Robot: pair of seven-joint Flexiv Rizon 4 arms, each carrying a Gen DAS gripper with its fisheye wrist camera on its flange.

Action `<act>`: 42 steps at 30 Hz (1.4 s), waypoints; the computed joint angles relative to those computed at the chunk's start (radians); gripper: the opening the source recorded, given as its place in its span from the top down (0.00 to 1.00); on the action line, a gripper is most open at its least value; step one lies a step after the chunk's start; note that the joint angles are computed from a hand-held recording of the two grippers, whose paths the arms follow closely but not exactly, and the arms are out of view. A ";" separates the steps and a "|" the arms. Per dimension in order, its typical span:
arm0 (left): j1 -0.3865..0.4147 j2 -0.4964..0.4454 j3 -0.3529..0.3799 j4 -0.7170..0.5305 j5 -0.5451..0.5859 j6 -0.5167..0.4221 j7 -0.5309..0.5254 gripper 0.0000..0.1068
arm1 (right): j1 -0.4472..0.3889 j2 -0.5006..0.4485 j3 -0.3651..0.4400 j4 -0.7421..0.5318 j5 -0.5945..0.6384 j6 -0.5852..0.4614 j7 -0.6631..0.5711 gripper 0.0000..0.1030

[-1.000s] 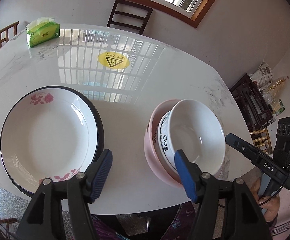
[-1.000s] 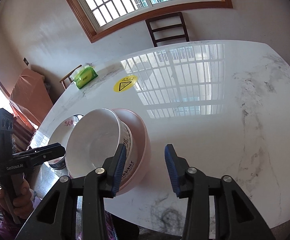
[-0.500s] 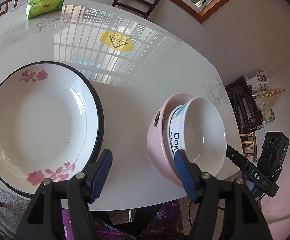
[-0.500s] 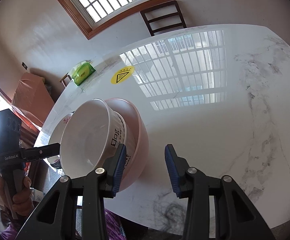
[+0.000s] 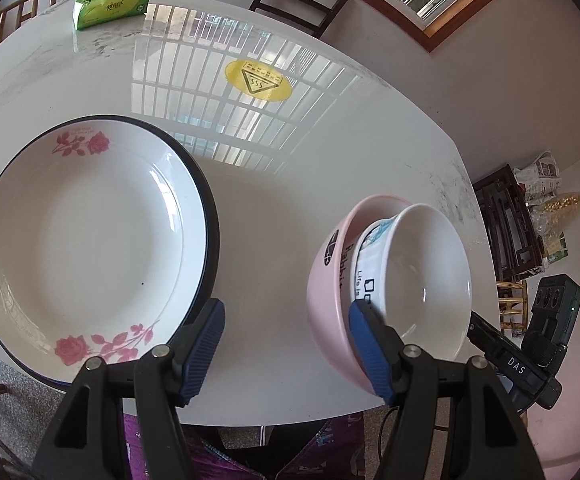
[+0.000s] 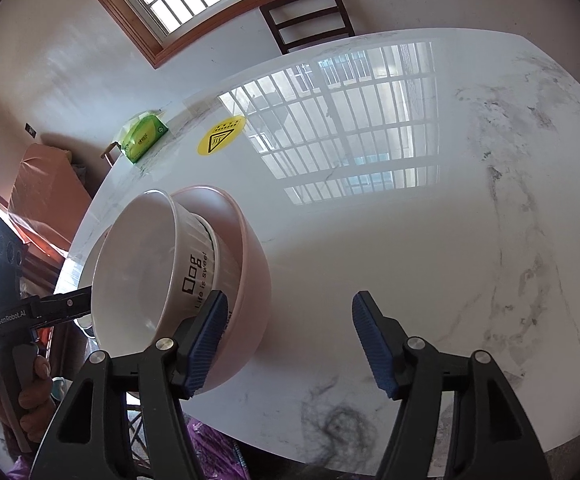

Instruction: Organize plates and bowls

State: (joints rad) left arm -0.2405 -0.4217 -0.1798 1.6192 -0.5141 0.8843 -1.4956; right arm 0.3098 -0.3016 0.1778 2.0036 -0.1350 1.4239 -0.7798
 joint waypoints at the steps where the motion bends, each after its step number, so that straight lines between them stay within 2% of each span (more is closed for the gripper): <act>1: -0.001 0.000 0.002 -0.003 0.008 -0.005 0.002 0.38 | -0.008 -0.002 0.009 -0.006 0.009 -0.011 -0.009 0.35; 7: -0.012 0.004 0.010 -0.004 0.033 -0.001 -0.025 0.38 | -0.031 -0.009 0.034 -0.046 0.046 -0.083 -0.071 0.34; 12: -0.023 -0.002 0.016 -0.019 0.056 -0.002 -0.074 0.38 | -0.072 -0.019 0.079 -0.124 0.131 -0.212 -0.201 0.34; 16: -0.018 -0.007 0.008 -0.022 0.040 -0.007 -0.088 0.39 | -0.069 -0.034 0.067 -0.198 0.163 -0.342 -0.267 0.34; 19: -0.018 -0.010 0.008 -0.021 0.046 0.015 -0.079 0.40 | -0.064 -0.049 0.055 -0.245 0.188 -0.431 -0.286 0.28; 24: -0.007 -0.013 -0.004 -0.014 0.014 0.025 -0.071 0.43 | -0.067 -0.059 0.052 -0.283 0.243 -0.489 -0.324 0.30; 26: -0.012 -0.015 0.002 -0.020 0.027 0.031 -0.073 0.44 | -0.067 -0.057 0.054 -0.290 0.253 -0.505 -0.352 0.34; 27: -0.011 -0.016 -0.002 -0.019 0.023 0.042 -0.066 0.51 | -0.067 -0.055 0.056 -0.293 0.261 -0.509 -0.368 0.40; 28: 0.001 -0.013 -0.022 -0.004 -0.014 0.056 -0.040 0.63 | -0.069 -0.056 0.061 -0.302 0.275 -0.520 -0.384 0.48; 29: 0.016 -0.010 -0.048 0.016 -0.070 0.076 -0.005 0.70 | -0.069 -0.055 0.065 -0.310 0.286 -0.528 -0.402 0.53; 30: 0.031 -0.005 -0.077 0.039 -0.134 0.097 0.040 0.83 | -0.064 -0.059 0.064 -0.321 0.284 -0.536 -0.417 0.64; 31: 0.030 -0.005 -0.082 0.043 -0.156 0.106 0.059 0.85 | -0.056 -0.060 0.062 -0.328 0.279 -0.541 -0.424 0.74; 32: 0.019 -0.007 -0.069 0.036 -0.141 0.105 0.057 0.86 | -0.051 -0.061 0.063 -0.335 0.282 -0.547 -0.428 0.79; 33: 0.015 -0.007 -0.067 0.032 -0.139 0.102 0.066 0.90 | -0.047 -0.062 0.062 -0.341 0.284 -0.554 -0.432 0.85; 34: 0.013 -0.007 -0.068 0.028 -0.142 0.095 0.074 0.94 | -0.036 -0.061 0.053 -0.341 0.262 -0.562 -0.429 0.84; 42: -0.042 -0.012 -0.002 -0.021 -0.006 0.062 -0.034 0.92 | -0.026 -0.057 0.040 -0.340 0.264 -0.565 -0.399 0.84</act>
State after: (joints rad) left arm -0.2822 -0.4335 -0.1817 1.5981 -0.5197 0.9464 -1.5299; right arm 0.2838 -0.3590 0.2182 1.6638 0.1293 0.8588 -1.1783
